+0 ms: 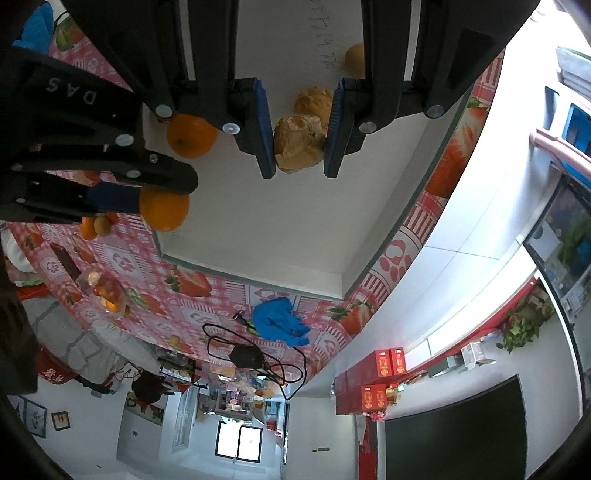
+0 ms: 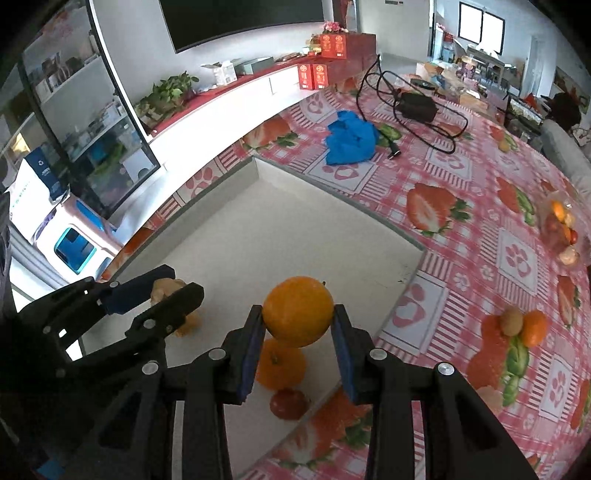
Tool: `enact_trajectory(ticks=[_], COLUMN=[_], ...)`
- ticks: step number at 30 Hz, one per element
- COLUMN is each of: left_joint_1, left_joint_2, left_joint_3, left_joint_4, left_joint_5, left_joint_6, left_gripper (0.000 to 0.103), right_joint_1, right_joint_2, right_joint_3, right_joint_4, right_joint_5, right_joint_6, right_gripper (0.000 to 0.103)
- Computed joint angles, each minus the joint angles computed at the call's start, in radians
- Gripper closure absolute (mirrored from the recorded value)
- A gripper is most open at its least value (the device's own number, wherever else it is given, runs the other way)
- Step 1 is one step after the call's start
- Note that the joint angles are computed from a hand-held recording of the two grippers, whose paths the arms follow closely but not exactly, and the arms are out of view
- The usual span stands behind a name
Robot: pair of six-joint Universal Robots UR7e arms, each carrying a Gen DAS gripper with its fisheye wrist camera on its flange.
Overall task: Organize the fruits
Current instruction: 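Open both grippers to drop the fruits into the white tray, then move both open grippers from the tray back toward the fruit pile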
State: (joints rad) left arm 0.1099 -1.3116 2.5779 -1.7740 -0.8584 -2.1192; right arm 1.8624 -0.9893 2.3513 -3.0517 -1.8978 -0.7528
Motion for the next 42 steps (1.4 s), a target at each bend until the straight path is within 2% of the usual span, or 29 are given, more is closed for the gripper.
enact_trajectory(ticks=[4, 6, 8, 11, 12, 14, 16, 20, 21, 22, 25, 31, 36, 39, 42], left_joint_1=[0.010, 0.013, 0.012, -0.008, -0.014, -0.020, -0.028, -0.041, -0.047, -0.051, -0.063, -0.060, -0.034, 0.000, 0.042], left_joint_2=[0.016, 0.023, 0.024, 0.004, -0.004, -0.013, -0.014, 0.006, 0.010, 0.014, 0.031, 0.109, 0.251, 0.348, 0.425], left_joint_3=[-0.002, -0.007, -0.013, -0.005, -0.002, -0.002, -0.005, -0.031, -0.037, -0.043, -0.067, -0.111, -0.154, -0.193, -0.238], left_joint_4=[0.004, 0.023, 0.062, 0.095, 0.104, 0.120, 0.130, 0.153, 0.158, 0.162, 0.164, 0.046, -0.211, -0.352, -0.428], left_joint_5=[0.004, -0.004, -0.017, -0.032, -0.036, -0.044, -0.047, -0.052, -0.052, -0.052, -0.043, 0.008, 0.055, 0.069, 0.069], left_joint_6=[0.007, -0.008, -0.048, -0.106, -0.120, -0.135, -0.138, -0.125, -0.122, -0.117, -0.092, 0.039, 0.269, 0.403, 0.498], left_gripper=[0.070, 0.061, 0.041, 0.028, 0.028, 0.022, 0.022, 0.022, 0.022, 0.022, 0.022, 0.022, 0.022, 0.022, 0.022], right_joint_1=[-0.008, -0.009, -0.013, -0.016, -0.016, -0.014, -0.016, -0.018, -0.022, -0.028, -0.071, -0.189, -0.310, -0.378, -0.436], right_joint_2=[0.023, 0.027, 0.025, 0.015, 0.011, 0.003, -0.013, -0.045, -0.056, -0.069, -0.132, -0.238, -0.288, -0.294, -0.291], right_joint_3=[-0.015, -0.017, -0.020, -0.024, -0.024, -0.023, -0.020, -0.005, 0.000, 0.007, 0.034, 0.072, 0.098, 0.113, 0.125], right_joint_4=[0.019, 0.017, 0.022, 0.032, 0.030, 0.018, 0.025, 0.007, 0.002, -0.007, -0.022, -0.032, -0.099, -0.179, -0.254], right_joint_5=[-0.008, -0.012, -0.011, 0.001, 0.006, 0.010, 0.029, 0.045, 0.046, 0.048, 0.056, 0.012, -0.058, -0.094, -0.110], right_joint_6=[0.021, 0.023, 0.028, 0.037, 0.037, 0.039, 0.042, 0.037, 0.034, 0.030, 0.009, -0.037, -0.105, -0.159, -0.211], right_gripper=[0.065, 0.065, 0.065, 0.064, 0.061, 0.044, 0.032, 0.026, 0.017, 0.000, 0.000, 0.000, 0.000, 0.000, 0.000])
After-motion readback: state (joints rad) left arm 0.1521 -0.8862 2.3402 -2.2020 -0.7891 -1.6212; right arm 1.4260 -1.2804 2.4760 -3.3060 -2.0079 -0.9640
